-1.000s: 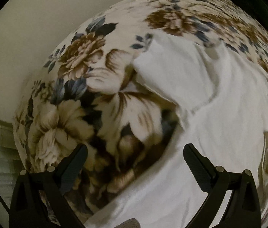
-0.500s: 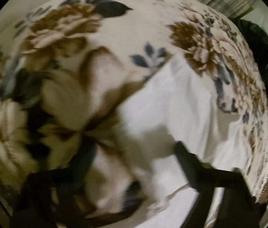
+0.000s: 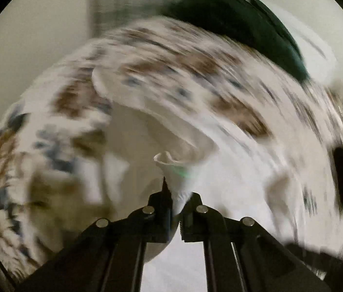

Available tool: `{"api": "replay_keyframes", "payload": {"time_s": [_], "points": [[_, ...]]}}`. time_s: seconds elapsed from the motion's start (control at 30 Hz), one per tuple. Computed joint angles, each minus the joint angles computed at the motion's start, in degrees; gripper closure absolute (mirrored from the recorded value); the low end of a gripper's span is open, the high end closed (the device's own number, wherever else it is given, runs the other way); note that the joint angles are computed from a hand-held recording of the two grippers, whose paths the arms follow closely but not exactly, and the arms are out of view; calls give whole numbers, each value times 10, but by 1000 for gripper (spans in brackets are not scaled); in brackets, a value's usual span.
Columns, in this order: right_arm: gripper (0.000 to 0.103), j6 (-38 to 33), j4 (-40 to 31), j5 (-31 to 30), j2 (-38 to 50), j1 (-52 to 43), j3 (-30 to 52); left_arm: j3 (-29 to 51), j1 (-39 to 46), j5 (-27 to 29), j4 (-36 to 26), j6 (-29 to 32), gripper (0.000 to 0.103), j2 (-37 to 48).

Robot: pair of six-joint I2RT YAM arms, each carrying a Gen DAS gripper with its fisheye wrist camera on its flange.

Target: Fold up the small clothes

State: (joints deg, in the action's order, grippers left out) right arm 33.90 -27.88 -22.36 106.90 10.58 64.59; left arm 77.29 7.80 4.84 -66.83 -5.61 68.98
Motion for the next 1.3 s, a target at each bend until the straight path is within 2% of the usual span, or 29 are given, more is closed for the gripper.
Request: {"api": "replay_keyframes", "payload": {"time_s": [0.03, 0.13, 0.2, 0.23, 0.3, 0.33, 0.37, 0.43, 0.53, 0.67, 0.8, 0.87, 0.9, 0.93, 1.0, 1.1, 1.17, 1.2, 1.23, 1.3], "points": [[34, -2, -4, 1, -8, -6, -7, -15, -48, -11, -3, -9, 97, 6], [34, -7, -12, 2, -21, -22, -23, -42, -109, -12, -21, -25, 95, 14], [34, -17, -18, 1, -31, -35, -33, -44, -107, 1, -42, -26, 95, 13], [34, -22, -23, 2, -36, -40, -35, -41, -92, 14, -52, -26, 89, 6], [34, -30, -30, 3, -48, -47, -38, -31, -56, 29, -74, -18, 60, -7], [34, -34, -34, 2, -55, -50, -38, -23, -23, 36, -88, -7, 29, -19], [34, -39, -39, 1, -64, -53, -37, -21, 1, 36, -95, 1, 11, -32], [34, -45, -47, -7, -76, -54, -27, -7, 73, 37, -98, 36, 10, -36], [34, -39, -52, -36, -58, -44, 8, -2, 125, 14, -82, 64, 10, -26], [34, -10, -46, -60, 42, -5, 102, -24, 150, -46, -51, 85, 10, -7], [34, 8, -82, -65, 169, 26, 225, -48, 145, -83, -23, 96, 10, -2], [52, 15, -88, -42, 194, 38, 253, -58, 145, -90, -19, 103, 10, -6], [86, 8, -96, -24, 193, 43, 260, -61, 143, -92, -14, 102, 10, -3], [99, -2, -102, 5, 184, 48, 261, -61, 147, -87, -16, 105, 10, -2], [100, -13, -78, 50, 131, 47, 222, -63, 150, -80, -19, 107, 10, 0], [100, -22, -99, 89, 102, 35, 207, -66, 147, -76, -23, 111, 10, -1], [99, -8, -117, 31, 99, 11, 199, -67, 143, -77, -24, 110, 10, -1], [92, -4, -137, -7, 106, 3, 203, -68, 141, -78, -25, 110, 10, -1], [72, 2, -144, -14, 104, 2, 201, -68, 141, -77, -25, 110, 10, -1], [60, 25, -87, -30, 67, 16, 151, -73, 135, -83, -22, 111, 10, -3]]}}
